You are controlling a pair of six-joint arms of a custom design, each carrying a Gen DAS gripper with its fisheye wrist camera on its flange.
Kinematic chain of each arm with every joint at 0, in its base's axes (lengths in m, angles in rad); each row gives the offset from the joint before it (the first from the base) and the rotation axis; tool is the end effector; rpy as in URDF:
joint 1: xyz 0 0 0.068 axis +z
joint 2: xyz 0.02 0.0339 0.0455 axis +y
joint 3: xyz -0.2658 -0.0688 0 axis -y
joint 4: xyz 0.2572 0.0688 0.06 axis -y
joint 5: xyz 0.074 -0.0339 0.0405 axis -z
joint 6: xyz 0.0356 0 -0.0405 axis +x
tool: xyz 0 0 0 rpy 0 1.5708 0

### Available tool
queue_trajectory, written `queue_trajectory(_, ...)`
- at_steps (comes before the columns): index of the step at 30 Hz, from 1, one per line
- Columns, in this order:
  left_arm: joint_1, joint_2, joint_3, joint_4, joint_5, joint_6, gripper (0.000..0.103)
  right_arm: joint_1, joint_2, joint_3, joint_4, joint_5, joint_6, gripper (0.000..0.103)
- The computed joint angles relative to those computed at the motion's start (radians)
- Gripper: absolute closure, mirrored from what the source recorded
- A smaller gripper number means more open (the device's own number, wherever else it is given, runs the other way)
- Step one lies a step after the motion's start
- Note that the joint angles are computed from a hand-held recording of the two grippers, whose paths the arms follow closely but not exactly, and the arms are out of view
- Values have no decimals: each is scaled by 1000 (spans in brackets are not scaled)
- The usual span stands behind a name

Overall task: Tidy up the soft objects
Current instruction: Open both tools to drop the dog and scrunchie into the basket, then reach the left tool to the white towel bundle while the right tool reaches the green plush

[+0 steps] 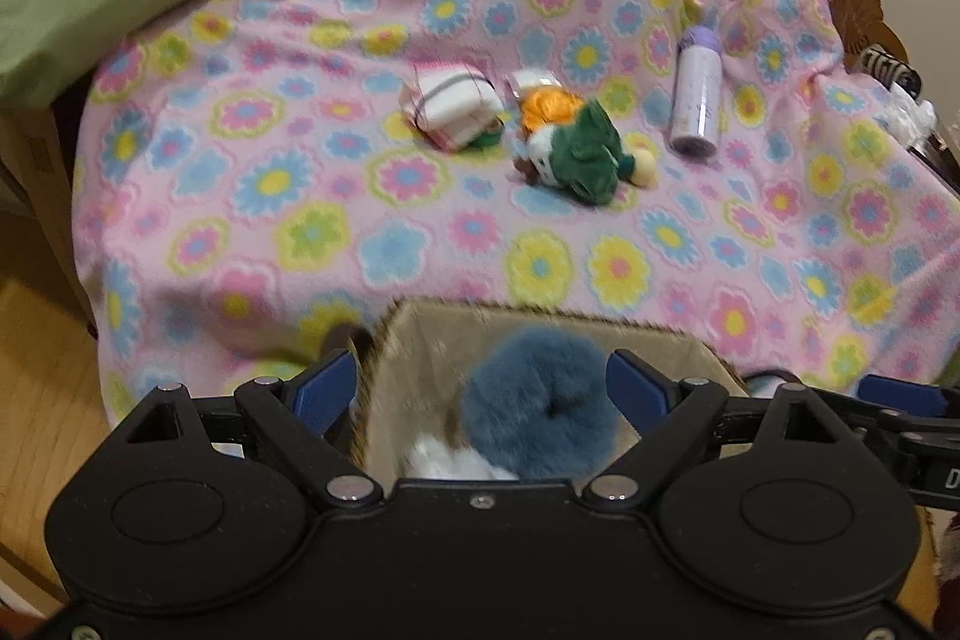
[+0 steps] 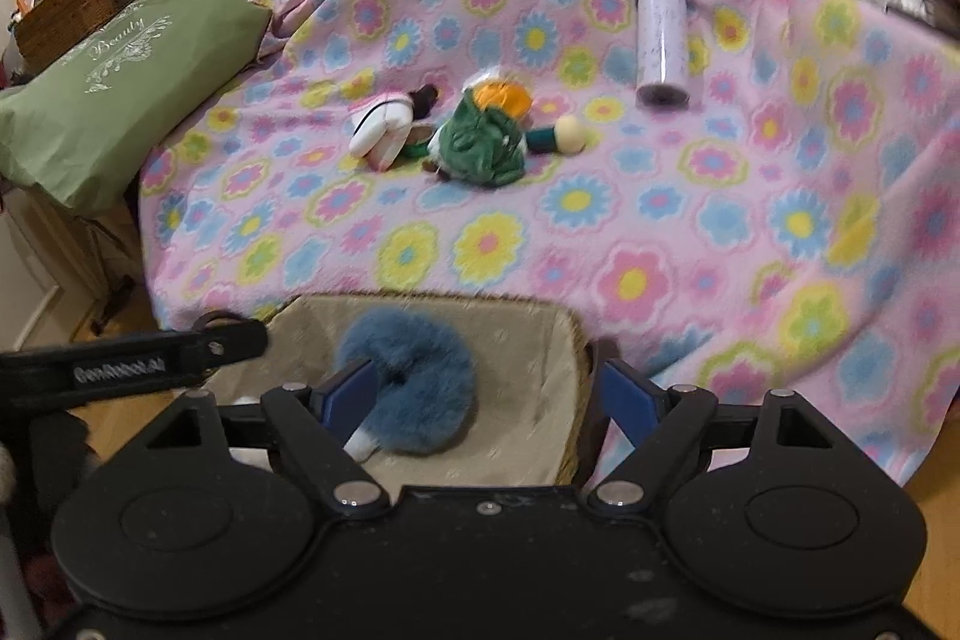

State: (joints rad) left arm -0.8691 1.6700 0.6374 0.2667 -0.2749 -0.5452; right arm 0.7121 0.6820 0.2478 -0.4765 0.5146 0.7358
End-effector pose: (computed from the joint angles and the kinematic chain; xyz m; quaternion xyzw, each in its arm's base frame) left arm 0.2060 -0.2288 0.1129 0.0940 0.9082 -0.1562 0.3768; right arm 0.1149 0.0760 0.1443 0.0933 0.9138 0.0272 0.3943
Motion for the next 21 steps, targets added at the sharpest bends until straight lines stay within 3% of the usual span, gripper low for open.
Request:
queue_trajectory(7,75,52,78,15,-3,89,15,-182,71,13,157,-79,-160,15)
queue_trajectory(9,96,78,113,11,-6,124,7,-237,118,25,215,-106,-209,14)
queue_trajectory(21,196,279,334,44,57,317,5,-503,560,170,537,-268,-412,10)
